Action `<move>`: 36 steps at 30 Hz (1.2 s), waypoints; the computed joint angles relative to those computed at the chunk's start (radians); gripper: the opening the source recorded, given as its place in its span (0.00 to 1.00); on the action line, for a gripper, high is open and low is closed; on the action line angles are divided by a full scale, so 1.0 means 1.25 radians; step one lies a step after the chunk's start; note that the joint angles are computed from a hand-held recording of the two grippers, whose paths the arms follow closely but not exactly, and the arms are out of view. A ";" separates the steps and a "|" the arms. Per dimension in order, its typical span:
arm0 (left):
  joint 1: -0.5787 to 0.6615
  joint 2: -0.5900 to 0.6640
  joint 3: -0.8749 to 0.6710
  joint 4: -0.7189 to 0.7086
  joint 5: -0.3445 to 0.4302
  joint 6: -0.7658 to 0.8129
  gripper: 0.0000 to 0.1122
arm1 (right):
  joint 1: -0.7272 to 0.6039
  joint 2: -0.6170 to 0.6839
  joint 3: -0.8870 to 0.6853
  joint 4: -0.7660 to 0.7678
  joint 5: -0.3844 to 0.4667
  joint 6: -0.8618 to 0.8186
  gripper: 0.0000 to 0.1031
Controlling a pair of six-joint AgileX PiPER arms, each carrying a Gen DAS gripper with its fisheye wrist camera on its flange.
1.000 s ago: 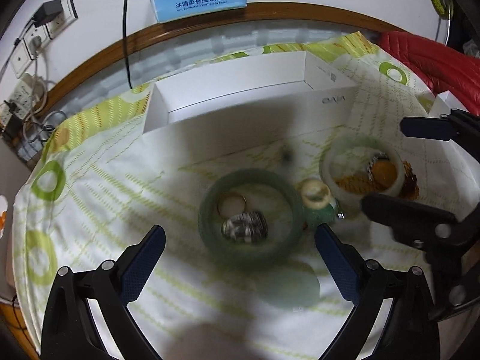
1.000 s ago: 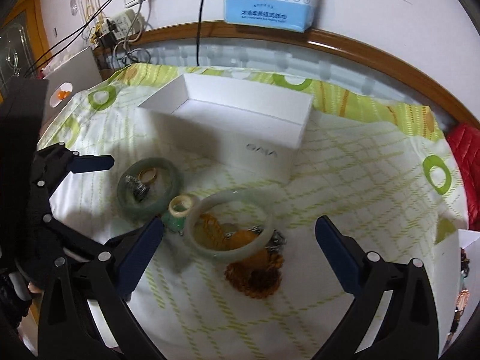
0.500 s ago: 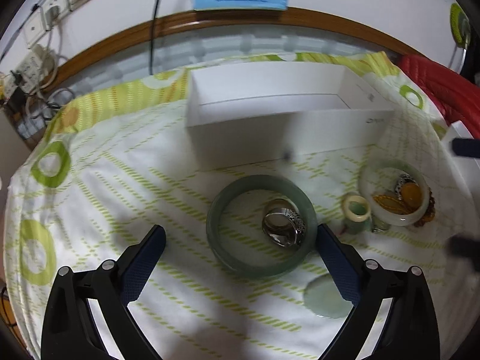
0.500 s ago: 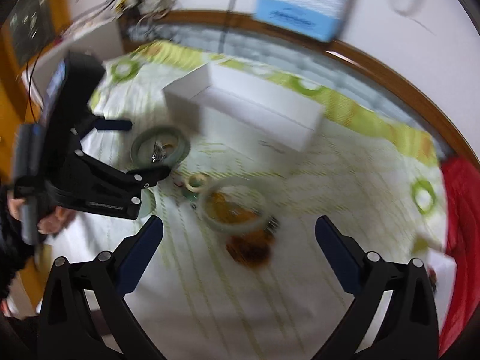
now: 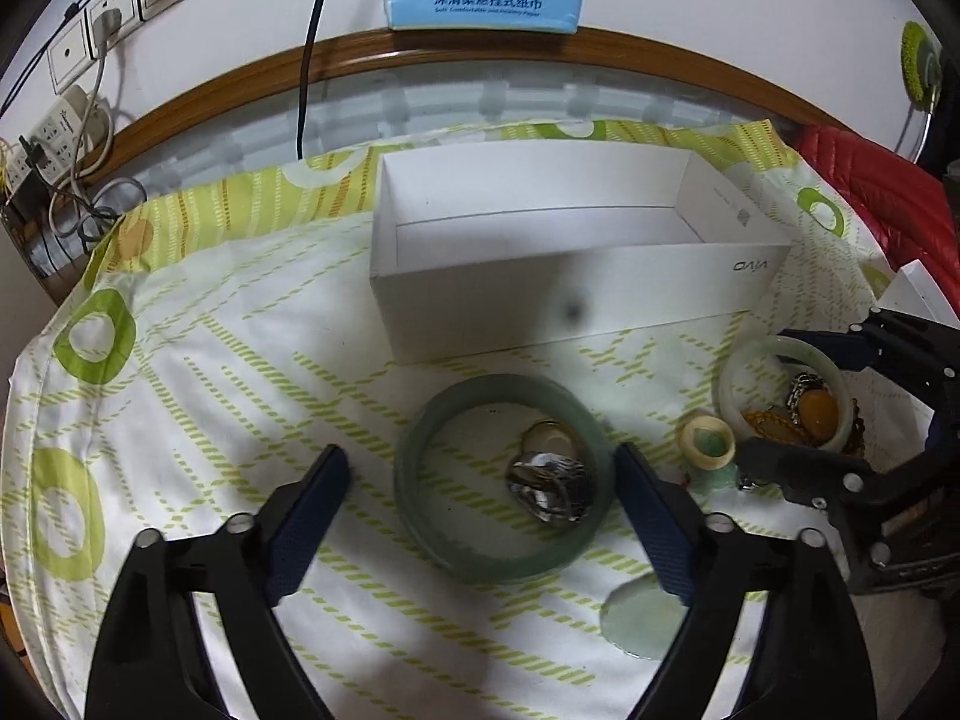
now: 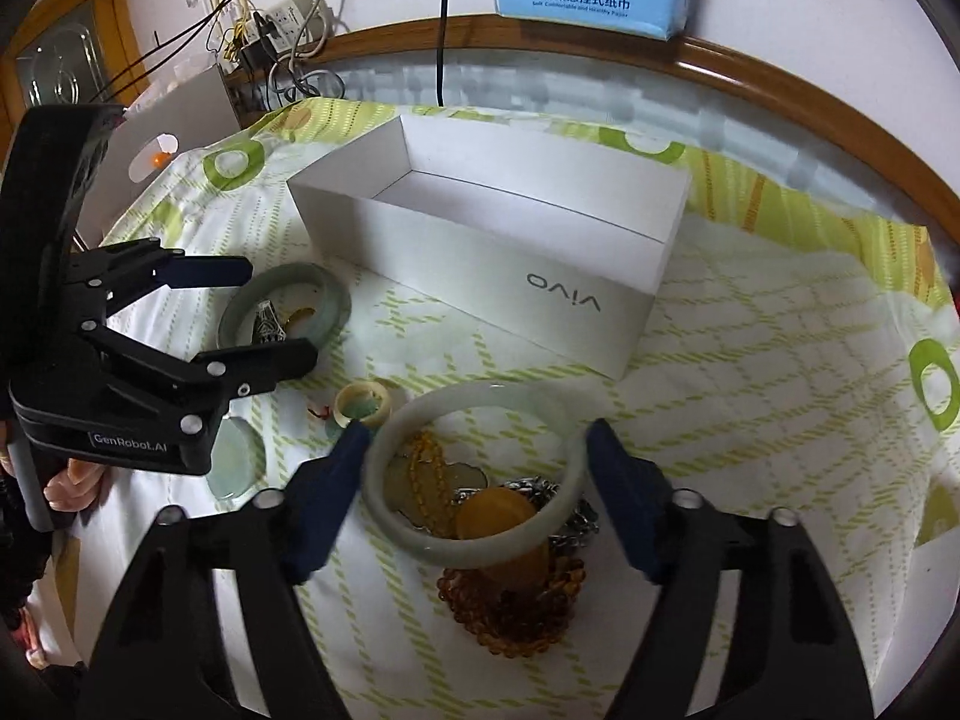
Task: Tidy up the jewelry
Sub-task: 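Grasp the dark green jade bangle with the left gripper while the right grasps the pale jade bangle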
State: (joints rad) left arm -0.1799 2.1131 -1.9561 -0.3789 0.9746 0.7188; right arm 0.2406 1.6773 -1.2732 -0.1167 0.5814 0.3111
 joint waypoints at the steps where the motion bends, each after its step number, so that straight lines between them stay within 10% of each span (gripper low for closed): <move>1: -0.001 -0.003 0.004 -0.001 -0.004 0.004 0.71 | 0.003 0.000 0.000 -0.005 0.001 -0.001 0.65; 36: 0.019 -0.174 0.240 -0.123 -0.252 0.114 0.65 | 0.007 -0.080 0.080 -0.051 -0.112 0.063 0.65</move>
State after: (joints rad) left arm -0.1557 1.8950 -1.6562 -0.5323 0.6595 0.8613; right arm 0.2488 1.5773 -1.1733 -0.1804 0.4419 0.3899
